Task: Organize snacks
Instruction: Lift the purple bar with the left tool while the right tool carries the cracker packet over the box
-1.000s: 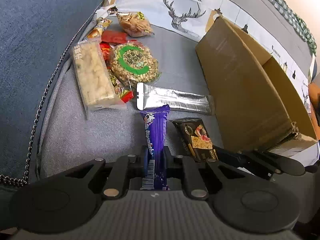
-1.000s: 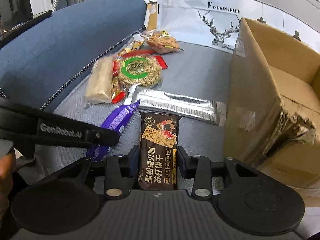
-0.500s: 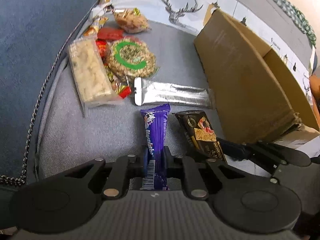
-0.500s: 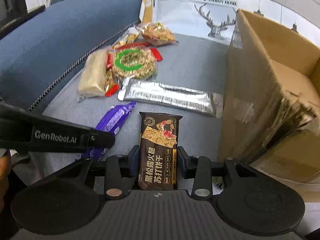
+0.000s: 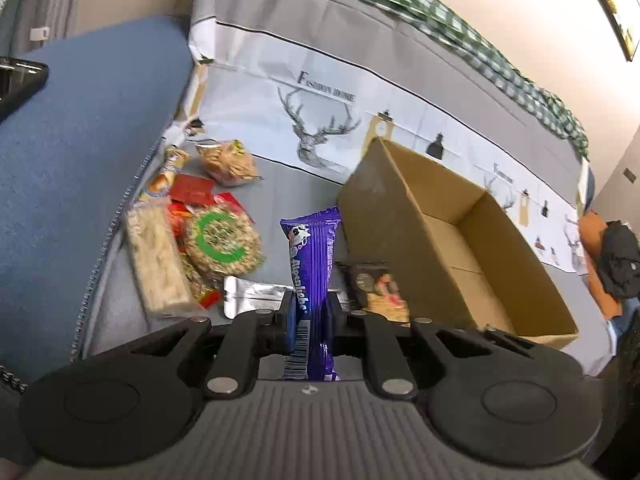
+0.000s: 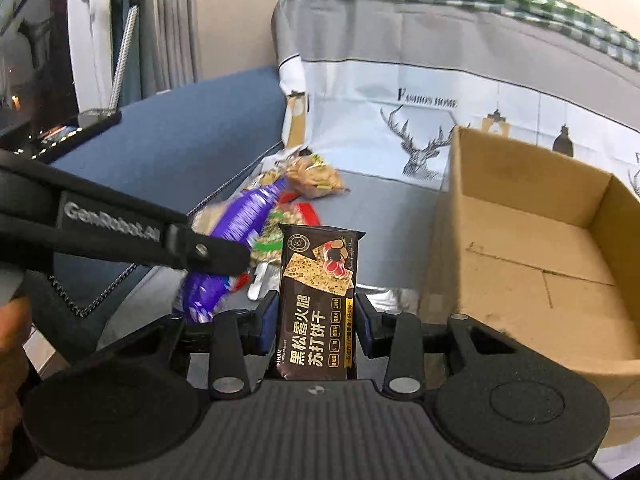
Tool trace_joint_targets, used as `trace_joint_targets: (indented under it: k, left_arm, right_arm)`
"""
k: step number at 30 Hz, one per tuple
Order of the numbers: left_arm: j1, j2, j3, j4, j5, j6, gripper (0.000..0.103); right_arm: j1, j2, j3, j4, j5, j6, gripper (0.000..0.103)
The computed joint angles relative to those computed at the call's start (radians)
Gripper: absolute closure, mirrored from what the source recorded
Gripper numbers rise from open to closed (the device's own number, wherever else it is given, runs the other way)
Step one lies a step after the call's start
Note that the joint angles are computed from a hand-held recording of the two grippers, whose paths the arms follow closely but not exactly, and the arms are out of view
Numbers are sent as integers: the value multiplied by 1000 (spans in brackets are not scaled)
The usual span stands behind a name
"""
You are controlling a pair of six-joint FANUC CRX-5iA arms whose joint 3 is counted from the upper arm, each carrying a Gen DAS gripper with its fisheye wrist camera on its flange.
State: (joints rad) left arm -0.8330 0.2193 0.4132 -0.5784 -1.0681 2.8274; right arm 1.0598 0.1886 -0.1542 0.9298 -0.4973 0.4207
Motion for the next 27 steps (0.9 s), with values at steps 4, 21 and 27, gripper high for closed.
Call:
trace_joint_targets:
  k: [4,21,27]
  left_arm:
    - [15,-22,-24,4,60,54,88]
    - [-43,20,88,-119,0,97,88]
    - [-49,60,141,-112,-13,54,88]
  right_arm:
    - [-38,-28,-60,107,94,-75,62]
    - [-253,-119,-78,405,268,-237,62]
    - [-385,-125,-89,618,333,-426,62]
